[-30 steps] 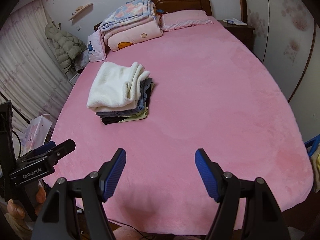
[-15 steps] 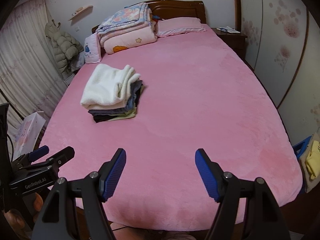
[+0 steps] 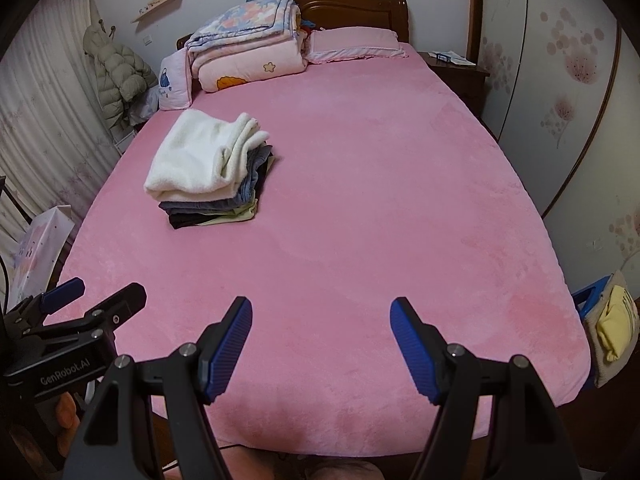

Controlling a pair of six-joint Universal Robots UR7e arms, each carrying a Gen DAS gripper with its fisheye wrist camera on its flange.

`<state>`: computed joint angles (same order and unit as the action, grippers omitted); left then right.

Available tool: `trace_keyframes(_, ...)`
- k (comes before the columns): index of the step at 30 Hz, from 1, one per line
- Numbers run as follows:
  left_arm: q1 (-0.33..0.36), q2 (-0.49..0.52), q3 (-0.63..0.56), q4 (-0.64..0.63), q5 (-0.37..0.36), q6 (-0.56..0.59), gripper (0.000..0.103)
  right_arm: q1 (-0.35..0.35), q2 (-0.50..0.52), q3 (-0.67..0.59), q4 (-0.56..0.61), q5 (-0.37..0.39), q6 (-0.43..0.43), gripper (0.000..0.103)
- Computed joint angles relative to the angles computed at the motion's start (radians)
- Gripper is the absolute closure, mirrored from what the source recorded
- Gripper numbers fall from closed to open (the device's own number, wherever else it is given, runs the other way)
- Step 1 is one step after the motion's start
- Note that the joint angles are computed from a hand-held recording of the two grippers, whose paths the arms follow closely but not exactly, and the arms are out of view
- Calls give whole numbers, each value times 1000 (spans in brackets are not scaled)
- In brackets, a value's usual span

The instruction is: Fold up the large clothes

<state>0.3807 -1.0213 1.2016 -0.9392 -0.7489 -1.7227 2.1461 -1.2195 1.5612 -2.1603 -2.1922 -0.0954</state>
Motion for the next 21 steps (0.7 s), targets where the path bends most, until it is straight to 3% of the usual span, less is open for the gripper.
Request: trace_keyframes(21, 29, 0, 0, -60, 4, 108, 1, -13, 22, -33, 28, -15, -7, 31)
